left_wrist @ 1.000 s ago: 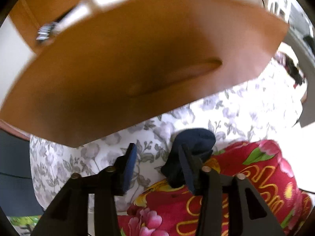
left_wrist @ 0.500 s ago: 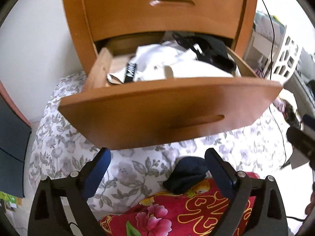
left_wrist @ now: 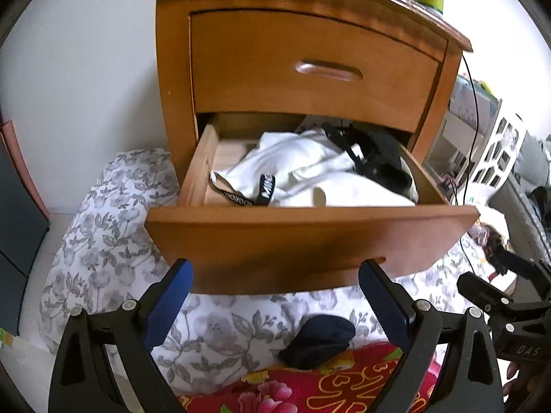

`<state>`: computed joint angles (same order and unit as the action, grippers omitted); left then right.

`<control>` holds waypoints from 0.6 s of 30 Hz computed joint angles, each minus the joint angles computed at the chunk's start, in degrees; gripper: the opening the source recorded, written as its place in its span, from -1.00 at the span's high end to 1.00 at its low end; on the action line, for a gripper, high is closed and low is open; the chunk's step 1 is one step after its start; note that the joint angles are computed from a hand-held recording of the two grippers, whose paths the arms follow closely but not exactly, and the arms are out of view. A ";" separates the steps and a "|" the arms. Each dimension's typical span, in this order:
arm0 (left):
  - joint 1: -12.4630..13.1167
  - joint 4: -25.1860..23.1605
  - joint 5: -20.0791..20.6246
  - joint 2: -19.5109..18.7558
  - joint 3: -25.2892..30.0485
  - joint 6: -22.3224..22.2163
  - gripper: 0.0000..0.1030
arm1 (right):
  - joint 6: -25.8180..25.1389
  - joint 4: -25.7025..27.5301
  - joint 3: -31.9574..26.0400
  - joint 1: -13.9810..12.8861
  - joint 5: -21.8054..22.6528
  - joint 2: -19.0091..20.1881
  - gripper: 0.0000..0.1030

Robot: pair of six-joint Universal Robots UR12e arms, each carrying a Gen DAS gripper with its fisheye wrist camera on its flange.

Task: Organize soft objects
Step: 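Withdraw the left tool from the sock toward the drawer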

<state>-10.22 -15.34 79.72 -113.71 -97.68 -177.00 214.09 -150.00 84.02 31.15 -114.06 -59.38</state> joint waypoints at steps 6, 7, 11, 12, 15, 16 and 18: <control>0.59 2.92 -0.86 -0.47 -0.02 -1.32 -0.88 | -2.08 -2.41 -0.80 -0.48 1.90 0.49 -1.00; 0.75 2.99 -1.33 -0.51 0.05 -1.62 -0.88 | -2.29 -2.77 -0.91 -0.56 2.13 0.55 -1.00; 1.42 3.28 -3.81 -0.66 0.28 -1.78 -0.88 | -3.94 -3.96 -1.85 -0.92 2.50 0.92 -1.00; 1.38 3.21 -3.60 -0.75 0.43 -1.95 -0.88 | -4.39 -4.02 -2.12 -0.98 2.47 1.02 -1.00; 1.34 4.01 -3.19 -1.03 0.72 -1.85 -0.88 | -5.19 -3.67 -3.09 -1.19 2.59 1.39 -1.00; 1.26 4.41 -2.77 -1.10 0.77 -1.61 -0.88 | -5.37 -3.53 -3.46 -1.28 2.73 1.54 -1.00; 1.15 5.51 -1.92 -1.22 0.87 -1.37 -0.88 | -5.61 -3.38 -3.91 -1.50 3.28 1.68 -1.00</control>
<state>-9.07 -9.83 77.81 -114.93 -96.81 -178.37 208.48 -153.38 80.11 29.65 -110.78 -57.69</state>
